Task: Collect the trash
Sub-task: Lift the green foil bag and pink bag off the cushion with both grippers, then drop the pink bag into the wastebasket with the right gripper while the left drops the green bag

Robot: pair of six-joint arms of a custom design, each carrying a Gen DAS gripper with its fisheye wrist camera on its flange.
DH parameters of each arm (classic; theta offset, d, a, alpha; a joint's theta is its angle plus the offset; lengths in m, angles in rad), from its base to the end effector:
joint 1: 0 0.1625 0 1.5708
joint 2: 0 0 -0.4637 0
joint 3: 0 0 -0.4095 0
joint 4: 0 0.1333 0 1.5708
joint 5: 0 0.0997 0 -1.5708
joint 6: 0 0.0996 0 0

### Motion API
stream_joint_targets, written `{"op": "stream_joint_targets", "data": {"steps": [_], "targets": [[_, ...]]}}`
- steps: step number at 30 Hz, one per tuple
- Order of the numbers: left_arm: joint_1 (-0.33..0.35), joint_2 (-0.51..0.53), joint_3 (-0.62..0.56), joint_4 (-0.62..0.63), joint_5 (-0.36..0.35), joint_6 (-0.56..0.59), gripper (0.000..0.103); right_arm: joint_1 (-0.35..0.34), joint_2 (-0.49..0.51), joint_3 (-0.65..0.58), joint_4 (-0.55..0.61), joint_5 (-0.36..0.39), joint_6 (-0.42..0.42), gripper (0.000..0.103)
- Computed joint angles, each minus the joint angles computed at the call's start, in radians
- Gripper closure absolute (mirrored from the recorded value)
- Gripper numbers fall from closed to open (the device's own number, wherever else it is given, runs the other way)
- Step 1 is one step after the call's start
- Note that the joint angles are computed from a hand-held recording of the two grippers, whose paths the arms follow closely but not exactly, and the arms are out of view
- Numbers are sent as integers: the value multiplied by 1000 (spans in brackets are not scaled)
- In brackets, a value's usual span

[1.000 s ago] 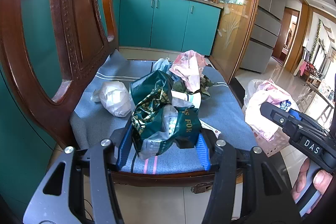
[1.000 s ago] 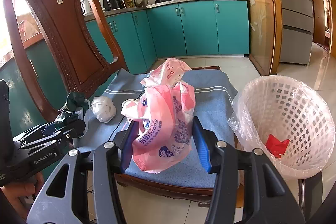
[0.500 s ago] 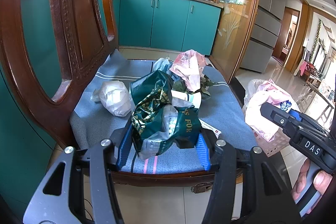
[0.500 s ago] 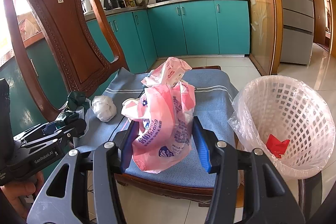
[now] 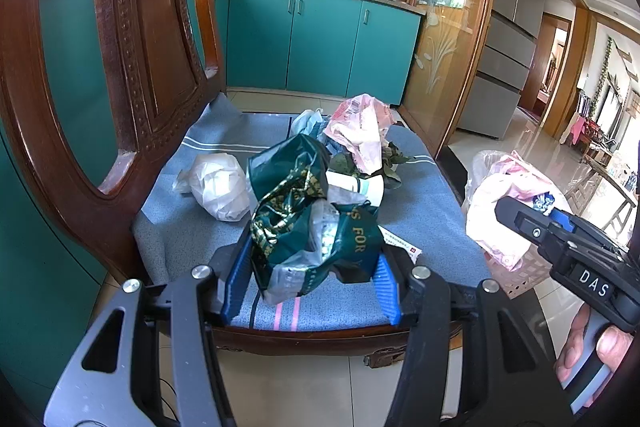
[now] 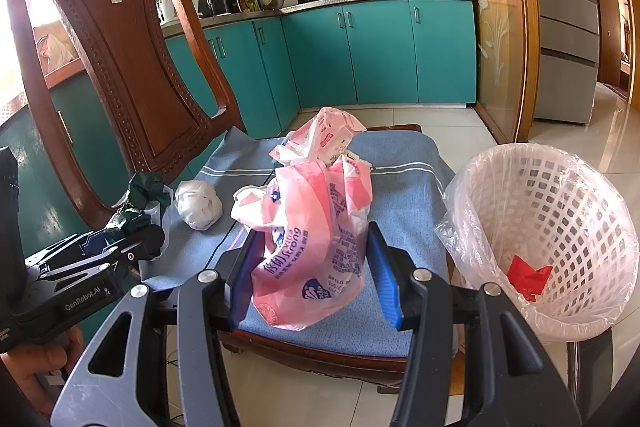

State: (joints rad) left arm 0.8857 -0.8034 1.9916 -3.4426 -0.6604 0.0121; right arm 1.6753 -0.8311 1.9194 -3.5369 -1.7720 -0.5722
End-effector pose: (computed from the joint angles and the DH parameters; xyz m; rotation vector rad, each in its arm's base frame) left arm -0.2096 -0.5915 0.1319 0.4013 2.2542 -1.1221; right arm 0.1797 -0.6260 0.1566 0.7285 -2.4323 1.0988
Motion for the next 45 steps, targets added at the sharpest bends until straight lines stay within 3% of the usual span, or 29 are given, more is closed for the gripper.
{"op": "stream_joint_targets", "data": {"steps": [8,13,15,17,18,20,23,29,32,36,41,43,45], "targets": [[1,-2,1,1,2,-2,49,-14,-2,-15,-110,-27,-21,52],[1,-5,2,6,0,-3,49,-66,-34,-73,-131,-87,64,51],[2,-9,4,10,-3,-6,49,-86,-38,-96,-132,-128,104,47],[2,-9,5,10,-4,-6,49,-102,-41,-115,-105,-170,140,28],[2,-9,4,14,-5,-7,49,-109,-46,-116,-102,-181,167,23],[4,-7,2,25,-9,-9,49,-125,-67,-99,-124,-157,242,16],[6,-2,-1,40,-25,-3,49,-136,-85,-60,-241,-99,276,6],[7,30,-29,73,-86,11,49,-152,-98,-28,-377,-25,311,3],[-1,76,-90,136,-136,-7,49,-154,-99,-21,-427,-13,320,3],[-26,180,-220,165,-230,60,49,-172,-116,-13,-464,15,388,3],[-34,332,-474,304,-423,93,46,-194,-135,-1,-504,25,455,3],[-37,385,-554,363,-452,116,28,-197,-138,0,-506,27,458,3],[-43,416,-583,362,-415,131,16,-200,-137,0,-509,29,461,3]]}}
